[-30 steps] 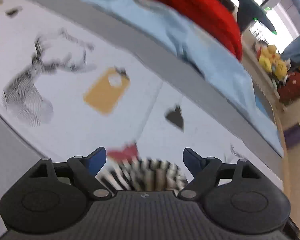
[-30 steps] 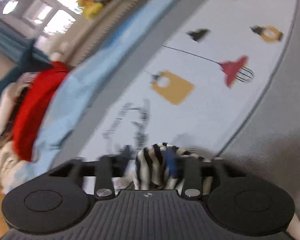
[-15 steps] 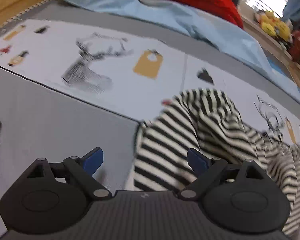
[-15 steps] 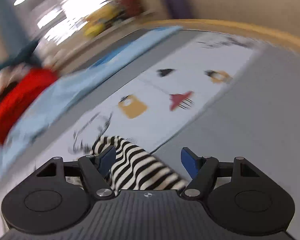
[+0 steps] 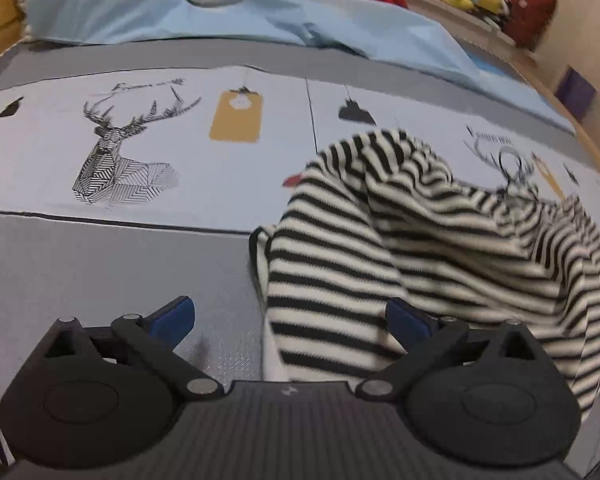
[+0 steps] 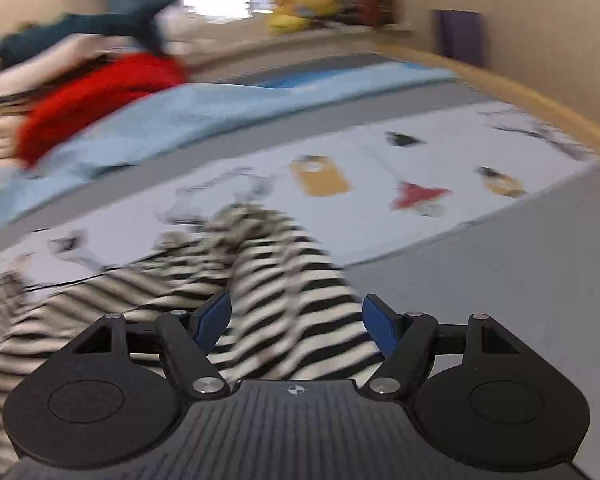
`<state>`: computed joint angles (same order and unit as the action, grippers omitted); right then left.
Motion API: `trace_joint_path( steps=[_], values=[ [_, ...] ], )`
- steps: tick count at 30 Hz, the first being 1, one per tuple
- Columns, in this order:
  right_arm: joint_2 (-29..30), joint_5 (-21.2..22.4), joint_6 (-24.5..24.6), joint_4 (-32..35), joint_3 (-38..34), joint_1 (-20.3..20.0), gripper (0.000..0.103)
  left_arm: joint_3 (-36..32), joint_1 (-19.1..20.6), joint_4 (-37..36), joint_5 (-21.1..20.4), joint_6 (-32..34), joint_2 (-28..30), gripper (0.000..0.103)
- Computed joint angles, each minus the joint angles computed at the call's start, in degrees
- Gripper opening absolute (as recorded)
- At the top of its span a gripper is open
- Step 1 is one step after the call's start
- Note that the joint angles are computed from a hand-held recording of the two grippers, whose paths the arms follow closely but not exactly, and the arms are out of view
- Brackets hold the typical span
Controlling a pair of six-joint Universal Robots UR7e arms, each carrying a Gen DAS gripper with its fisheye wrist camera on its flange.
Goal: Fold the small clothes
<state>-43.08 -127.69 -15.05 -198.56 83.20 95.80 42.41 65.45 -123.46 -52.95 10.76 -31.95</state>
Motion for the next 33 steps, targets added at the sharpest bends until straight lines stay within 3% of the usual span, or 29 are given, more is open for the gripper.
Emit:
trace_joint_path(
  steps=[1, 3, 7, 12, 16, 17, 18, 19, 20, 21, 27, 29, 30, 33],
  values=[
    [-1.1, 3.0, -2.1, -0.2, 1.7, -0.5, 0.075, 0.7, 0.1, -0.3, 0.5, 1.9, -0.3, 0.102],
    [-2.3, 4.2, -5.3, -1.2, 3.9, -0.7, 0.075, 2.0, 0.5, -0.1, 0.8, 4.8, -1.2, 0.102],
    [-4.5, 2.3, -8.2, -4.0, 8.3, -0.7, 0.075, 6.8, 1.5, -0.6, -2.8, 8.6, -5.0, 0.102],
    [-7.2, 1.4, -7.2, -6.3, 13.8, -0.4, 0.08, 11.2, 2.5, -0.4, -7.9, 9.2, -8.8, 0.102],
    [-6.9, -4.1, -2.7, -0.8, 13.6, -0.2, 0.079, 15.5, 2.3, -3.6, -9.3, 11.1, -10.9, 0.101],
    [-6.5, -5.4, -1.0, 0.7, 13.1, -0.2, 0.073, 16.6, 2.3, -4.7, -10.2, 11.4, -11.4, 0.1],
    [-5.9, -6.7, 1.0, 1.8, 12.4, -0.3, 0.065, 17.4, 2.3, -5.4, -11.3, 11.3, -11.7, 0.095],
    [-5.5, -7.0, 3.3, 2.3, 11.9, -0.4, 0.032, 18.1, 2.3, -6.0, -11.9, 11.2, -11.9, 0.072],
    [-5.4, -6.3, 4.5, 2.9, 11.7, -0.6, 0.011, 18.7, 2.1, -6.7, -11.5, 11.9, -11.8, 0.052],
    [-5.0, -6.4, 4.7, 2.3, 11.2, -0.3, 0.011, 19.5, 1.9, -7.7, -10.8, 12.6, -11.7, 0.012],
    [-2.1, -5.2, -2.6, -16.3, 9.2, 1.6, 0.008, 24.1, 1.1, -19.0, -7.7, 17.9, -12.7, 0.01],
    [-2.0, -7.3, -1.6, -16.2, 8.6, 1.2, 0.007, 22.4, 1.7, -17.6, -7.2, 16.4, -12.5, 0.01],
    [-2.2, -8.5, -0.2, -14.5, 8.5, 0.8, 0.007, 21.7, 2.0, -17.3, -6.3, 15.8, -12.2, 0.003],
    [-2.9, -10.9, 5.0, -8.1, 8.9, -0.5, 0.007, 21.0, 2.0, -19.6, 0.2, 17.0, -11.1, 0.0]
  ],
)
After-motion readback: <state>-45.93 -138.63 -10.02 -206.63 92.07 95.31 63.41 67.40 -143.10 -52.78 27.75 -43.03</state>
